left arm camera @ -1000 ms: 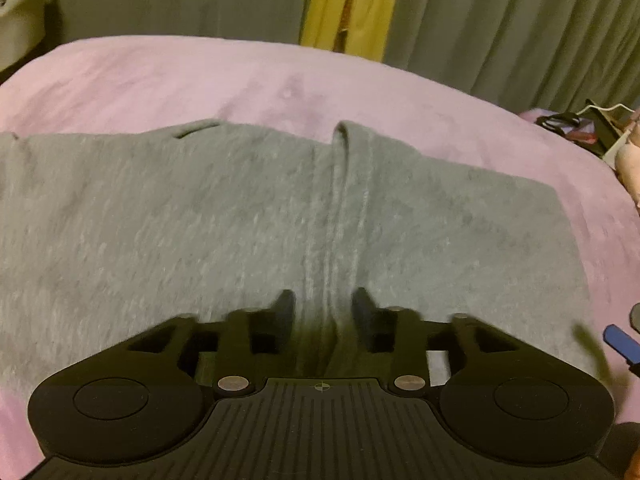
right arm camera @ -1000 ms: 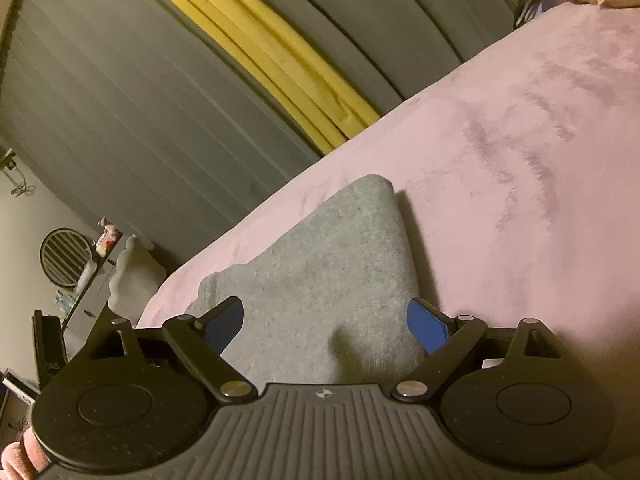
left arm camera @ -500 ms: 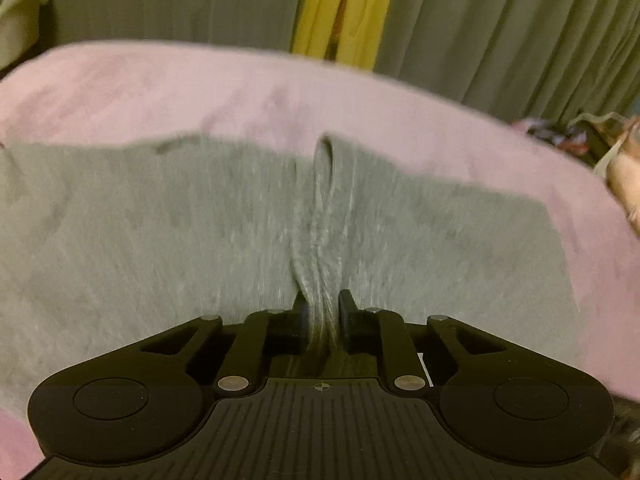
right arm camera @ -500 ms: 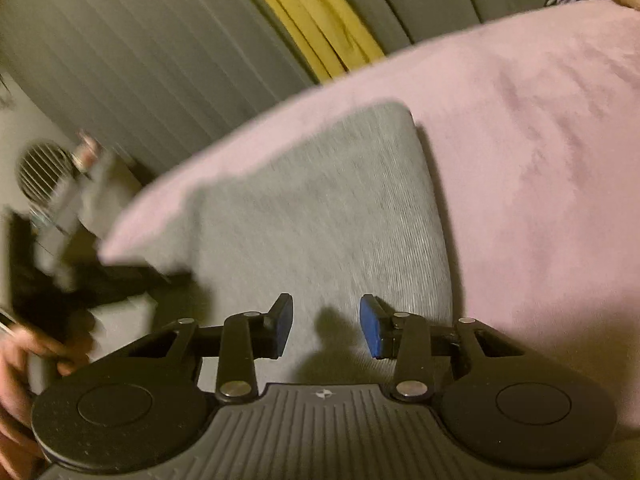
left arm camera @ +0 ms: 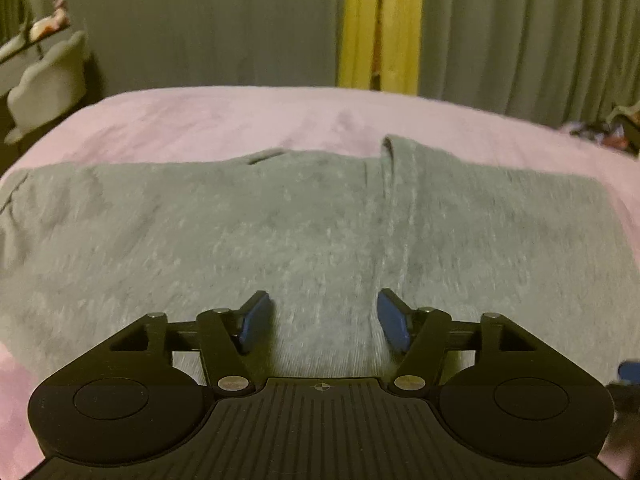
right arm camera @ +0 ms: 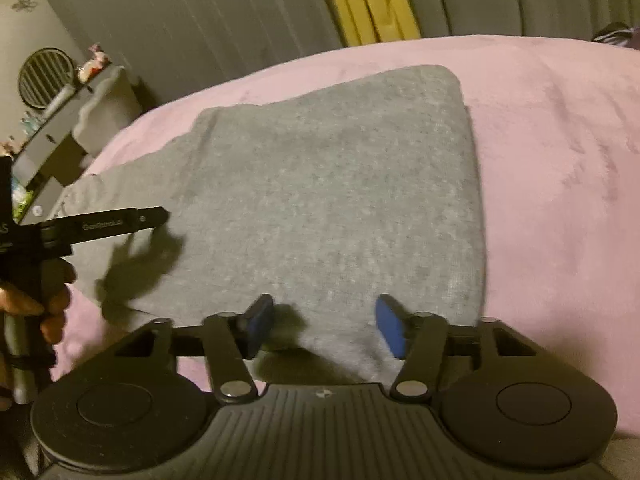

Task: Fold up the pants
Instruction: 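Move both open tools over the folded sweatpants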

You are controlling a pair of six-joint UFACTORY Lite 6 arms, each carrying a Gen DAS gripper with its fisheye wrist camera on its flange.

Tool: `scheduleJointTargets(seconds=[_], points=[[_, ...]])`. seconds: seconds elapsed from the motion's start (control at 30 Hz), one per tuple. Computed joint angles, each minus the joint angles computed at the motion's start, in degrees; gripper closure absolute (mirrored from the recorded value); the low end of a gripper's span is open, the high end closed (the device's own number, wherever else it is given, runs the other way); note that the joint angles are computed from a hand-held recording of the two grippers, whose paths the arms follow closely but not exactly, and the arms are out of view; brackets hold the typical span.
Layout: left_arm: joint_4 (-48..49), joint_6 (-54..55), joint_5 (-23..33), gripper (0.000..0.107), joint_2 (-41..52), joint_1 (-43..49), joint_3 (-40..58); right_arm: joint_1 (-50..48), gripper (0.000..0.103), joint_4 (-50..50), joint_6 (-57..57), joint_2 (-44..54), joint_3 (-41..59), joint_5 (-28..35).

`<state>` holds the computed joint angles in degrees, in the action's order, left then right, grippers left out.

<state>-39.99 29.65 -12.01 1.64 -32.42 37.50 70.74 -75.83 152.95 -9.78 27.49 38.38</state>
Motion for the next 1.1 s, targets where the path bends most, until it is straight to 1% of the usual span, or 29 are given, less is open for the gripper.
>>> scheduleJointTargets(seconds=[0.03, 0.07, 0.1, 0.13, 0.17, 0.2, 0.27, 0.3, 0.37, 0.47, 0.53, 0.63, 0.7, 0.77, 0.83, 0.9, 0.93, 0.97, 1.0, 1.03, 1.07, 1.1], points=[[2.09, -3.21, -0.98, 0.04, -0.03, 0.22, -0.32, -0.46, 0.044, -0.64, 0.35, 0.22, -0.01, 0.18], [1.79, -4.01, -2.4, 0.039, 0.55, -0.04, -0.28, -0.12, 0.044, -1.45, 1.89, 0.84, 0.04, 1.05], [-0.91, -2.43, -3.85, 0.038, 1.17, -0.68, -0.44, 0.11, 0.044, -1.48, 2.4, 1.42, 0.44, 2.0], [-5.42, 1.52, -4.53, 0.038, 1.58, -1.25, -0.35, -0.48, 0.046, -1.4, 1.88, 1.88, 0.93, 2.23], [-9.47, 5.36, -5.0, 0.036, 3.97, -2.0, 1.39, -0.64, 0.049, -0.77, 1.3, 2.46, 1.56, 2.85], [-11.23, 7.34, -6.07, 0.034, 5.52, -2.74, 1.98, -1.45, 0.052, -0.43, 0.24, 3.44, 2.64, 3.28], [-9.81, 6.63, -9.87, 0.025, 6.75, -3.75, 1.42, -4.51, 0.068, 1.47, -5.65, 6.16, 5.85, 2.97], [-9.89, 6.55, -11.01, 0.023, 7.65, -3.9, 1.76, -6.76, 0.071, 4.05, -10.94, 8.35, 8.35, 2.32], [-7.93, 3.61, -11.12, 0.017, 8.6, -3.04, 2.28, -11.45, 0.071, 5.15, -16.58, 11.32, 12.17, 1.02], [-1.5, -3.3, -10.94, 0.011, 11.18, -0.87, 3.84, -20.0, 0.071, 6.24, -23.15, 16.46, 18.68, -1.6], [1.33, -5.16, -12.1, 0.01, 12.77, -0.36, 4.52, -26.09, 0.071, 8.05, -29.95, 23.11, 26.62, -3.0], [3.73, -6.71, -14.46, 0.009, 14.21, -0.53, 4.64, -30.55, 0.069, 7.93, -35.85, 32.9, 38.74, -1.16], [5.55, -8.14, -15.42, 0.009, 14.52, -0.39, 4.45, -31.76, 0.069, 4.75, -36.49, 37.63, 44.59, 0.74], [9.22, -10.9, -15.12, 0.009, 14.56, 0.92, 4.49, -32.91, 0.069, 0.76, -33.8, 39.5, 46.29, -0.4], [10.09, -11.36, -14.09, 0.009, 14.8, 1.92, 5.42, -32.4, 0.069, -0.73, -29.34, 39.93, 46.07, 0.05], [13.63, -14.26, -13.04, 0.009, 15.2, 3.49, 6.44, -28.95, 0.068, -3.41, -24.19, 37.99, 42.89, 1.63], [13.65, -14.33, -12.63, 0.009, 14.65, 4.0, 6.51, -26.72, 0.067, -5.8, -20.63, 35.98, 39.89, 0.03], [14.92, -15.76, -13.19, 0.01, 14.78, 4.72, 6.73, -24.71, 0.062, -8.38, -16.83, 34.62, 37.24, -2.26], [14.27, -15.54, -13.95, 0.01, 15.27, 5.23, 7.19, -21.26, 0.058, -9.4, -14.23, 34.11, 35.27, -2.16], [11.23, -13.03, -13.93, 0.011, 16.34, 5.85, 8.58, -18.59, 0.057, -8.65, -14.02, 33.97, 34.06, -2.24], [9.53, -12.2, -13.37, 0.012, 17.05, 6.74, 9.7, -14.67, 0.057, -6.51, -14.15, 34.25, 33.25, -0.51], [9.28, -13.18, -12.25, 0.012, 17.34, 8.04, 10.65, -9.96, 0.057, -5.41, -12.41, 34.76, 32.39, 3.62]])
